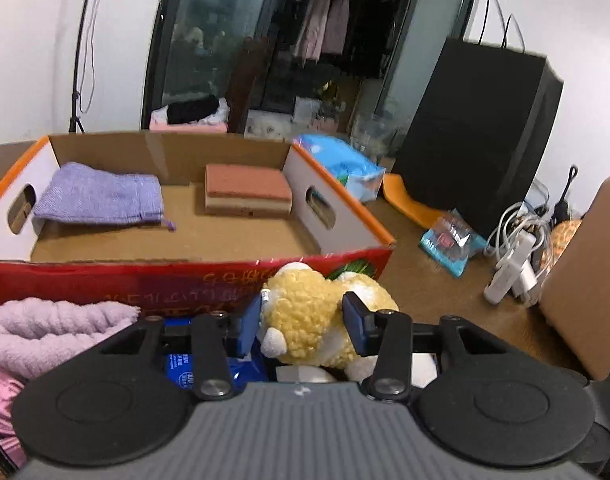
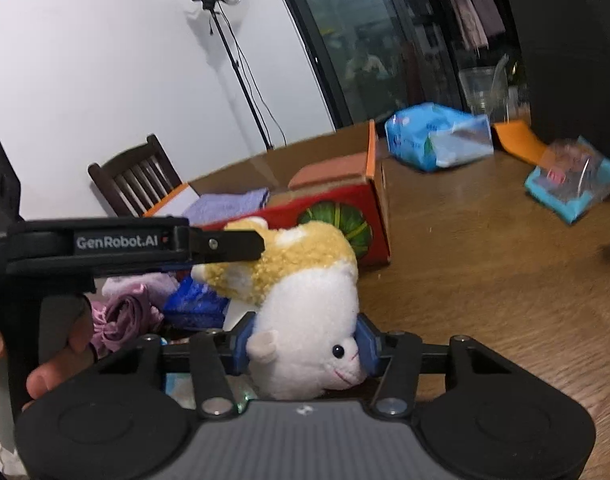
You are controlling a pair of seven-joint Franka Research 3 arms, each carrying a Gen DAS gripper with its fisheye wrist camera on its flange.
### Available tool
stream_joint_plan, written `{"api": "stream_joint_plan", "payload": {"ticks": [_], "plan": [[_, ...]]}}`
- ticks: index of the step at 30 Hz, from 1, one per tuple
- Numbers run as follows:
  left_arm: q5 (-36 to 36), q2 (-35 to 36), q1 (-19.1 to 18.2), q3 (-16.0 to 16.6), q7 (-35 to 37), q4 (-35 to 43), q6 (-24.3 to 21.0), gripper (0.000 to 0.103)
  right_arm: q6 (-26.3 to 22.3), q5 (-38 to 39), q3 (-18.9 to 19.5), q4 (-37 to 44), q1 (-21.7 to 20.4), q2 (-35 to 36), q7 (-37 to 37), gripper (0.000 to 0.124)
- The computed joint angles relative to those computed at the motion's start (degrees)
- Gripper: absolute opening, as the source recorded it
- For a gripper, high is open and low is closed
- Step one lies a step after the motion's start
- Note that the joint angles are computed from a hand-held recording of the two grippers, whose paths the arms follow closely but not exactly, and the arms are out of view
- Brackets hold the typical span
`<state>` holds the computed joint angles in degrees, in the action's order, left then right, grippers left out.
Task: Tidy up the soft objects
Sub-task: 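Close both grippers together on the yellow-and-white plush sheep, then carry the plush sheep into the box and open both grippers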
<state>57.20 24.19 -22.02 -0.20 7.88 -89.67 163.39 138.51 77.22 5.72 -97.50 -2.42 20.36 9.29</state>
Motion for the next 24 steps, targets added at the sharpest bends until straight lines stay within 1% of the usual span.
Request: {"api": "stream_joint_plan", "payload": {"ticks": [2, 3, 4, 5, 7, 8, 9, 10, 11, 13, 14, 16, 18, 20, 23, 24], "plan": [[7.7, -2.8, -3.1, 3.0, -7.5, -1.7, 0.3, 0.044, 0.3, 5.2, 0.8, -2.3, -1.0, -2.4, -7.3, 0.05], [14.4, -5.4, -4.9, 4.5, -13.6, -3.5, 0.0, 0.045, -0.4, 8.5, 0.8, -4.2, -1.4, -4.4, -11.8, 0.05], [19.1, -7.6, -5.8, 4.9, -17.9, -5.3, -0.6, 0.045, -1.6, 10.7, 0.4, -5.9, -1.5, -6.3, -14.9, 0.05], [24.5, -10.8, -6.7, 5.0, -22.9, -8.0, -1.5, 0.045, -3.1, 12.5, -0.2, -8.0, -1.4, -8.6, -17.6, 0.05], [30.2, -16.7, -7.0, 3.8, -28.6, -14.0, -3.4, 0.045, -5.4, 13.4, -1.6, -12.2, -0.7, -13.2, -21.1, 0.05], [31.7, -19.1, -6.7, 3.0, -30.4, -16.5, -4.1, 0.045, -6.4, 13.0, -2.3, -14.6, -0.2, -15.7, -22.5, 0.05], [34.6, -22.5, -6.7, 2.0, -34.5, -20.5, -5.3, 0.045, -7.8, 12.4, -3.1, -17.4, 0.3, -18.3, -24.3, 0.05], [35.3, -25.1, -6.5, 0.9, -36.4, -24.0, -6.7, 0.046, -8.9, 11.8, -3.9, -19.8, 0.9, -20.4, -25.7, 0.05], [34.5, -26.9, -6.2, -0.2, -37.0, -26.4, -7.9, 0.046, -9.7, 10.7, -4.5, -22.1, 1.5, -22.3, -26.2, 0.05], [35.4, -31.2, -5.6, -2.6, -42.2, -32.9, -10.9, 0.046, -10.5, 8.4, -5.6, -27.0, 3.2, -25.7, -25.8, 0.05], [34.4, -33.3, -5.4, -3.8, -44.3, -36.4, -12.1, 0.046, -10.4, 7.5, -6.0, -29.4, 4.0, -27.1, -26.2, 0.05], [33.4, -36.4, -4.6, -5.6, -48.6, -41.8, -12.4, 0.045, -9.8, 4.1, -6.6, -33.4, 5.7, -29.7, -25.3, 0.05], [33.1, -39.4, -3.7, -7.1, -53.7, -46.7, -11.7, 0.045, -9.3, 2.2, -7.4, -37.2, 7.3, -32.1, -25.6, 0.05], [34.6, -41.9, -2.7, -9.0, -56.9, -49.9, -11.8, 0.045, -8.1, 1.7, -8.3, -41.3, 8.6, -35.3, -27.3, 0.05], [33.3, -45.0, -1.4, -11.9, -57.1, -53.2, -12.8, 0.047, -8.8, -0.5, -9.7, -44.3, 9.9, -38.1, -26.4, 0.05], [33.1, -45.8, -0.9, -12.8, -57.3, -53.8, -13.0, 0.048, -9.1, -1.1, -10.1, -45.2, 10.1, -38.9, -25.9, 0.053]]}}
